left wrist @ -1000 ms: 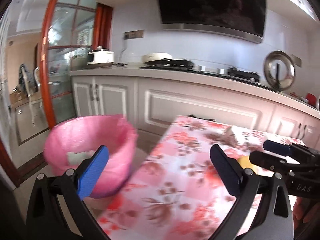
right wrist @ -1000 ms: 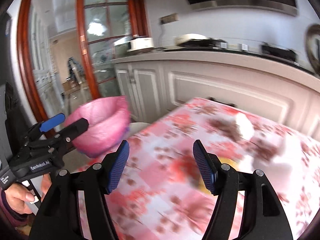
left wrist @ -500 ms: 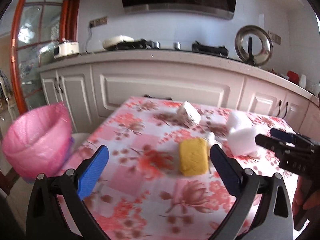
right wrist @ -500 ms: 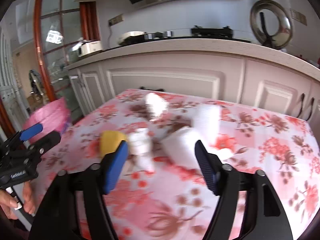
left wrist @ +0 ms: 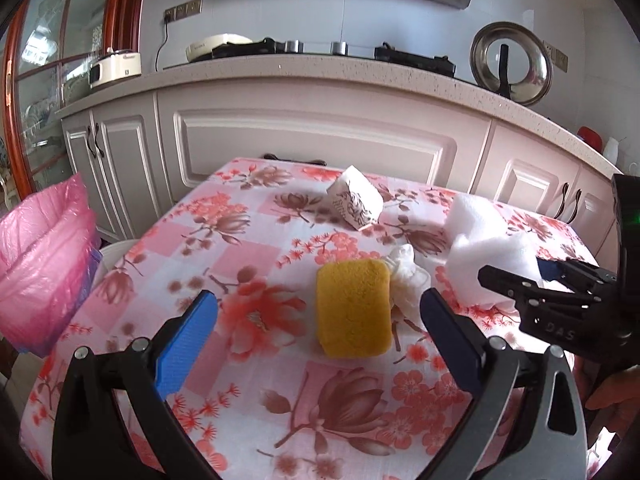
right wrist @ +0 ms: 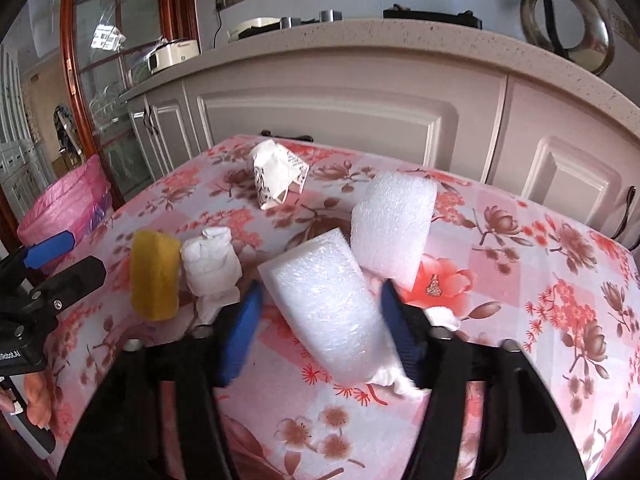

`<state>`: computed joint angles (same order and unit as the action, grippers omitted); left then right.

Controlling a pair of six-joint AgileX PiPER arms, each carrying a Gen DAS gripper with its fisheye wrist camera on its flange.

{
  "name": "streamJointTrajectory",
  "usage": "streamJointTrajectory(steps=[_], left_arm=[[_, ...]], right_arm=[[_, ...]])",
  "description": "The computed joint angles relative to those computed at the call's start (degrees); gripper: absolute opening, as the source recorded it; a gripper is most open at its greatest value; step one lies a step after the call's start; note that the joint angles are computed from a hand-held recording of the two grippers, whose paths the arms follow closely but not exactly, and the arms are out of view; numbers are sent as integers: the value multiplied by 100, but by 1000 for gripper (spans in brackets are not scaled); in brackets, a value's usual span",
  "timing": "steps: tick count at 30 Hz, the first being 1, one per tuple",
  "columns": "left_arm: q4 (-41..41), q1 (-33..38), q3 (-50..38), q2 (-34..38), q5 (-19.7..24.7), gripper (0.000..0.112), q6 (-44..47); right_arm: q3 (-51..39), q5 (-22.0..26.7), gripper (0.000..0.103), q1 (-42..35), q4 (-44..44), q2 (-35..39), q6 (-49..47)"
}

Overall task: Collect trash
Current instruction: 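Grasp the yellow sponge with the left tool while the right tool grasps a white foam block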

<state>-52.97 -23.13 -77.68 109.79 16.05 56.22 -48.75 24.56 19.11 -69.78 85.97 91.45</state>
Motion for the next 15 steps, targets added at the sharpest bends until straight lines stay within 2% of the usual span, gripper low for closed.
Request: streamJointTrajectory(steps=[7, 10, 15], left_arm=[[1422, -171, -486, 348, 99, 98, -1655], [2301, -334, -803, 568, 178, 96, -2555], [3757, -574, -1199, 864, 361, 81, -3947]], right_arm=[[763, -467, 40, -256, -2087, -769, 2422], [874, -555, 40, -345, -2227, -960, 2536], [987, -653, 40, -390, -2468, -1154, 2683]])
